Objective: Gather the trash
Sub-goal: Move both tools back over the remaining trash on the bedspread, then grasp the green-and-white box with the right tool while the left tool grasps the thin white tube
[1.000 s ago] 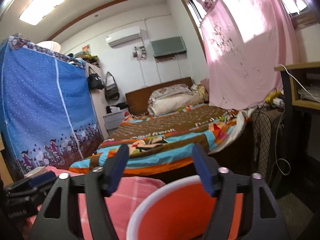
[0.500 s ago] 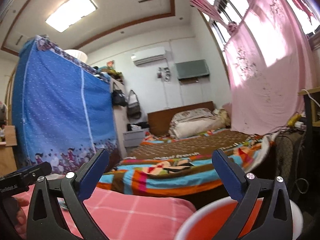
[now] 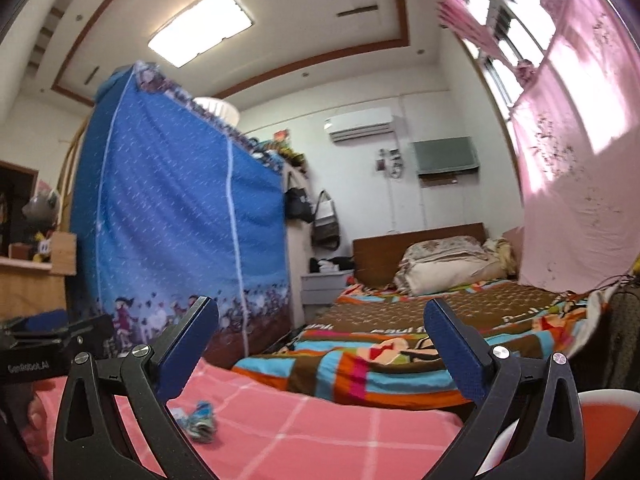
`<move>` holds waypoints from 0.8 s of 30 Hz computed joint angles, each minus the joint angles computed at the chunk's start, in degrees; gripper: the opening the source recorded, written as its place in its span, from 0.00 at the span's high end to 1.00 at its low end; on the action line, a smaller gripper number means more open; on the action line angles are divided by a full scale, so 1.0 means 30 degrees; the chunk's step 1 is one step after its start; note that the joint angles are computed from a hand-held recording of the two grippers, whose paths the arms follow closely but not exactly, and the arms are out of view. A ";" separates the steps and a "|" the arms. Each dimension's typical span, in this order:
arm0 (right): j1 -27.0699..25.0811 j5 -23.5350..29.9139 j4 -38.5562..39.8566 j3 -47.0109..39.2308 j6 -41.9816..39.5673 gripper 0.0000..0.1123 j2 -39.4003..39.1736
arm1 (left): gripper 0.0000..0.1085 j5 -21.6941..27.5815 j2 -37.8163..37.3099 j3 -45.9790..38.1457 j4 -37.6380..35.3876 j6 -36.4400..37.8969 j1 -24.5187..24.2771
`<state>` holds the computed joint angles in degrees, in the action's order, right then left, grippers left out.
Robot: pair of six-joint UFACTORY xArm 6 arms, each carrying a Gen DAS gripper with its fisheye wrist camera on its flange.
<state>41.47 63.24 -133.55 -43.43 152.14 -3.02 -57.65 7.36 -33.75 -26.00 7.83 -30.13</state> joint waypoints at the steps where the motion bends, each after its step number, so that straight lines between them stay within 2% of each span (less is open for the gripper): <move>1: -0.0015 -0.0244 -0.0083 -0.0284 -0.0076 0.08 0.0260 | 0.05 -0.0048 0.0104 -0.0019 -0.0038 0.0196 0.0212; 8: -0.0492 -0.3299 -0.0644 -0.3407 -0.1123 0.08 0.2821 | 0.05 -0.0399 0.0814 -0.0173 0.0391 0.0323 0.1354; 13: -0.1039 -0.6044 -0.0704 -0.5216 -0.2187 0.08 0.4045 | 0.05 0.0277 0.0984 -0.0284 0.1030 -0.0196 0.2029; 16: -0.1612 -0.8448 -0.0469 -0.6612 -0.2852 0.08 0.4797 | 0.05 0.1338 0.0950 -0.0393 0.1394 -0.0580 0.2314; 18: -0.2145 -1.0593 -0.0025 -0.7909 -0.3568 0.09 0.5565 | 0.05 0.2597 0.0906 -0.0709 0.1365 -0.0566 0.2426; 20: -0.2808 -1.3392 0.0545 -0.9610 -0.4564 0.15 0.6631 | 0.05 0.3826 0.0905 -0.1036 0.1249 -0.0482 0.2506; 22: -0.3280 -1.5339 0.1855 -1.0817 -0.6141 0.25 0.7505 | 0.05 0.5292 0.0898 -0.1441 0.0775 -0.0203 0.2521; 24: -0.3723 -1.7265 0.3533 -1.1950 -0.8093 0.29 0.8427 | 0.05 0.6281 0.0935 -0.1667 0.0938 -0.0409 0.2733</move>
